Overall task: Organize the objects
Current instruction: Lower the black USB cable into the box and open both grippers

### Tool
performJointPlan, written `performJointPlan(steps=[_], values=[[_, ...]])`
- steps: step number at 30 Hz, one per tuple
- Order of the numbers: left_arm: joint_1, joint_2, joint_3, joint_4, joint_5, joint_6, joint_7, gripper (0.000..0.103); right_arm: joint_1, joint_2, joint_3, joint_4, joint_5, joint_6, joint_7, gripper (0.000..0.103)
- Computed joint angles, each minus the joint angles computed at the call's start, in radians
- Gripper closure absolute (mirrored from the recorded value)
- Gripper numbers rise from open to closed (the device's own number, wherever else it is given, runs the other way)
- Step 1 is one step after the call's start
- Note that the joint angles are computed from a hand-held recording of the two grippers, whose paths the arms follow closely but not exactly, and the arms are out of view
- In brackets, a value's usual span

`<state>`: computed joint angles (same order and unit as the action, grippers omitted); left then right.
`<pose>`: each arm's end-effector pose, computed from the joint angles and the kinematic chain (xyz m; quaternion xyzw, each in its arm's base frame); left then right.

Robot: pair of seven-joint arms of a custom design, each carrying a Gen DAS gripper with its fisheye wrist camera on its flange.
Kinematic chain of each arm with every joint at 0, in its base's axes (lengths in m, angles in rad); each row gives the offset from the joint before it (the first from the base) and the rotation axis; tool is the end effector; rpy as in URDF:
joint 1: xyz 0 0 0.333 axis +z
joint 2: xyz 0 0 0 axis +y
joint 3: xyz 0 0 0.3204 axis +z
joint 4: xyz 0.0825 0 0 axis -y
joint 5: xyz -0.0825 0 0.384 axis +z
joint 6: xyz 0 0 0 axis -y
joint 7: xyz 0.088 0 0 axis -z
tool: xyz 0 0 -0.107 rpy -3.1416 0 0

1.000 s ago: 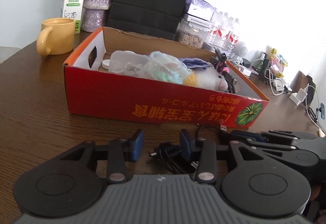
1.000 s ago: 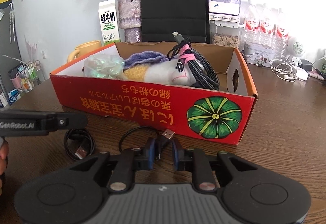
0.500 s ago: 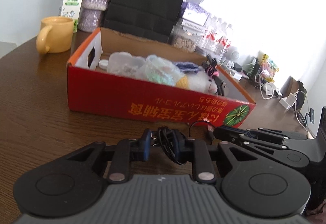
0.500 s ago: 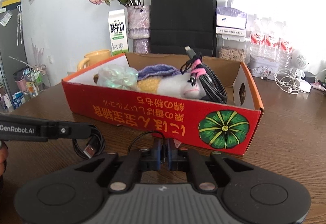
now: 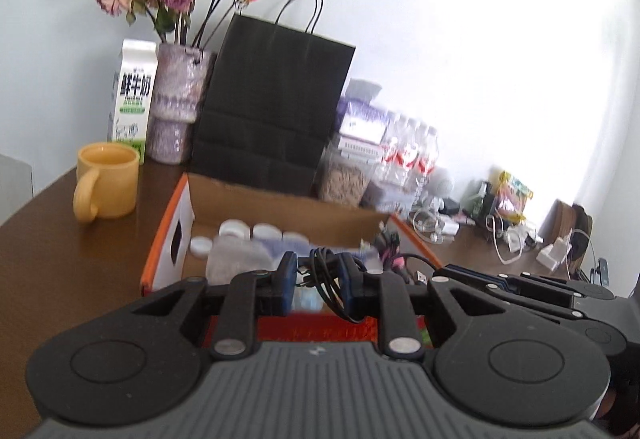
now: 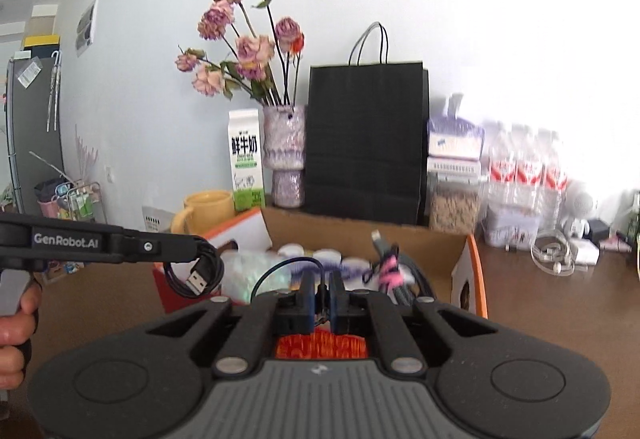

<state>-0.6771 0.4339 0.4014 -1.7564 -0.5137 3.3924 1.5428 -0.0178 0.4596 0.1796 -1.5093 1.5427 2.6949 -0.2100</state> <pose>0.6650 -0.1822 0.4932 -0.6293 0.5203 -0.4853 0.3128 0.7243 0.0608 0.4611 -0.7247 0.3673 -0.2551 0.5242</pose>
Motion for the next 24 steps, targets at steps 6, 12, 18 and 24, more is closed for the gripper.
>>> performJointPlan(steps=[6,12,18,24], values=[[-0.053,0.122,0.143,0.171,-0.007,-0.069,-0.053,0.08,0.032,0.1,0.018,0.167,-0.094,0.047,0.089,0.097],[-0.068,0.267,0.279,0.347,0.049,-0.207,-0.182,0.08,0.084,0.247,0.005,0.374,-0.325,0.079,0.307,0.097],[-0.118,0.361,0.431,0.387,0.117,-0.255,-0.338,0.0,0.112,0.336,-0.009,0.478,-0.492,0.119,0.492,0.049],[-0.216,0.367,0.564,0.309,0.2,-0.272,-0.433,0.0,0.063,0.298,0.071,0.391,-0.528,0.221,0.481,0.0]])
